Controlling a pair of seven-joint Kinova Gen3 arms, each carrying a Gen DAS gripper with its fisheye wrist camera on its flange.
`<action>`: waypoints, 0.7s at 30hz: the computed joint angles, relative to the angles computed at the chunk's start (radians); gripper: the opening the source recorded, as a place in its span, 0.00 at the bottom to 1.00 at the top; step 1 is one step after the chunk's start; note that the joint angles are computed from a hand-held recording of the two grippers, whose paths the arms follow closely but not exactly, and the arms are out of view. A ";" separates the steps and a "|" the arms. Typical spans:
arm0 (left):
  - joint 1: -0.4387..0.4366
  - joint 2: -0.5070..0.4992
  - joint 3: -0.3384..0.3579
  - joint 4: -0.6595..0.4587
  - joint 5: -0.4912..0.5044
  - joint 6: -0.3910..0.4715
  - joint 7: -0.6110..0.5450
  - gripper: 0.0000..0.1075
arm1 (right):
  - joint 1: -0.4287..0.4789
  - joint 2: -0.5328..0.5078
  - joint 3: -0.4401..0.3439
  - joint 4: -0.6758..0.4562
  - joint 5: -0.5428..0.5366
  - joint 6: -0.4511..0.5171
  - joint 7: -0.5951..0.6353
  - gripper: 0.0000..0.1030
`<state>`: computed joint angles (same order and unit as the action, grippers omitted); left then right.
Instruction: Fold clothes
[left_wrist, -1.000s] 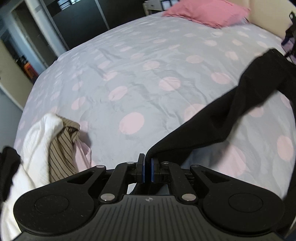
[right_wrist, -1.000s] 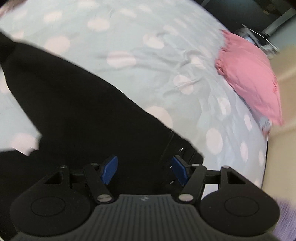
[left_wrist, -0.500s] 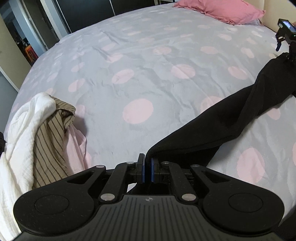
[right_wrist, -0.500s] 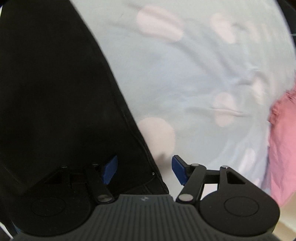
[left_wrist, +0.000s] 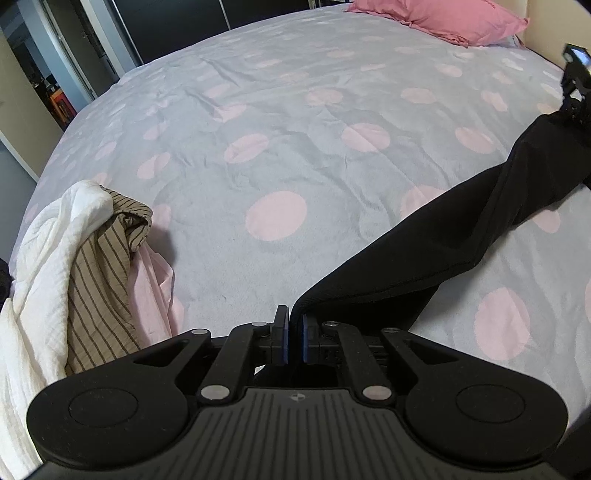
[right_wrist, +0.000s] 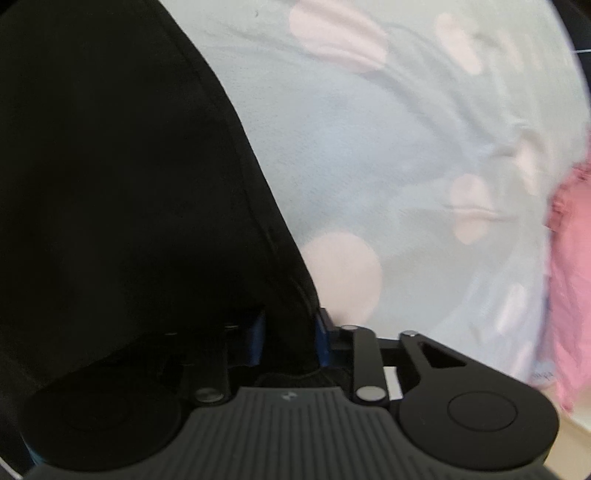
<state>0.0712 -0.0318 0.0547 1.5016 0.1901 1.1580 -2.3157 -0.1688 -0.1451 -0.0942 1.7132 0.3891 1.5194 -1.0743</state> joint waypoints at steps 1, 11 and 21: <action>-0.001 -0.002 -0.001 -0.007 0.002 0.008 0.005 0.05 | -0.004 -0.036 -0.013 0.011 0.010 -0.002 -0.028 0.19; -0.015 -0.113 -0.042 -0.038 0.059 0.081 0.035 0.04 | 0.091 -0.448 -0.148 -0.076 -0.024 0.144 -0.246 0.14; -0.028 -0.259 -0.175 -0.088 0.120 0.300 -0.119 0.04 | 0.272 -0.819 -0.168 -0.182 -0.159 0.336 -0.305 0.14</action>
